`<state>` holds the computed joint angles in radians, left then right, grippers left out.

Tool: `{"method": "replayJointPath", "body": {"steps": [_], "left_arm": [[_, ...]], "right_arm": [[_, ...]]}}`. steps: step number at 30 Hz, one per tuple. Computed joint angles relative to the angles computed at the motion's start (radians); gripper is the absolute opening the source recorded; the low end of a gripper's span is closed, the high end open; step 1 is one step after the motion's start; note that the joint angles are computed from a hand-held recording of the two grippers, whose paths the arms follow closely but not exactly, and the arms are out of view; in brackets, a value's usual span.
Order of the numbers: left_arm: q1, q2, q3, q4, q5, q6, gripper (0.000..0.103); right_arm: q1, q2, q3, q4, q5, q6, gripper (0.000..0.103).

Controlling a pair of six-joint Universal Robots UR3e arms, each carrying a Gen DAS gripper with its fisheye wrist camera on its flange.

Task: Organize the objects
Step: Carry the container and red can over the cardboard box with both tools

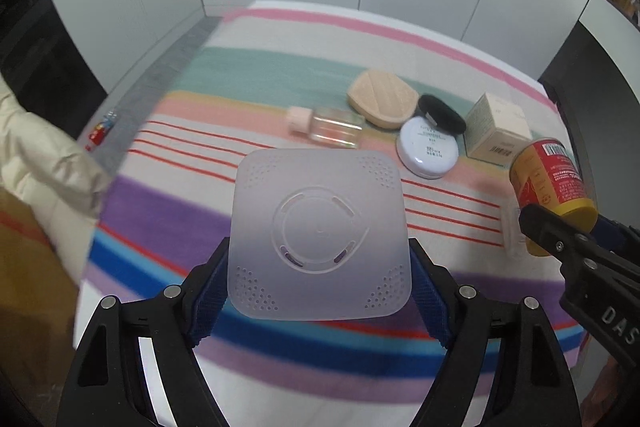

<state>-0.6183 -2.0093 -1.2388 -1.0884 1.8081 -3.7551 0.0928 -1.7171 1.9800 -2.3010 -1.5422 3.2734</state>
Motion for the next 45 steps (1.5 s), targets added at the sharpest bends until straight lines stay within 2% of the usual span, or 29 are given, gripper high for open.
{"method": "replayJointPath", "body": {"steps": [11, 23, 31, 41, 45], "left_arm": [[-0.046, 0.263, -0.038, -0.169, 0.078, -0.033, 0.082], [-0.121, 0.463, 0.006, -0.364, 0.192, -0.134, 0.082], [-0.15, 0.636, -0.054, -0.498, 0.265, -0.228, 0.082], [-0.134, 0.902, -0.172, -0.674, 0.348, -0.349, 0.082], [-0.052, 1.024, -0.248, -0.694, 0.338, -0.307, 0.082]], "right_arm": [[0.101, -0.157, -0.118, 0.186, -0.043, 0.068, 0.063], [0.343, -0.16, -0.327, 0.315, -0.152, 0.18, 0.063], [0.552, -0.067, -0.438, 0.315, -0.252, 0.258, 0.063], [0.789, 0.174, -0.682, 0.297, -0.317, 0.311, 0.063], [0.859, 0.272, -0.784, 0.29, -0.346, 0.307, 0.063]]}}
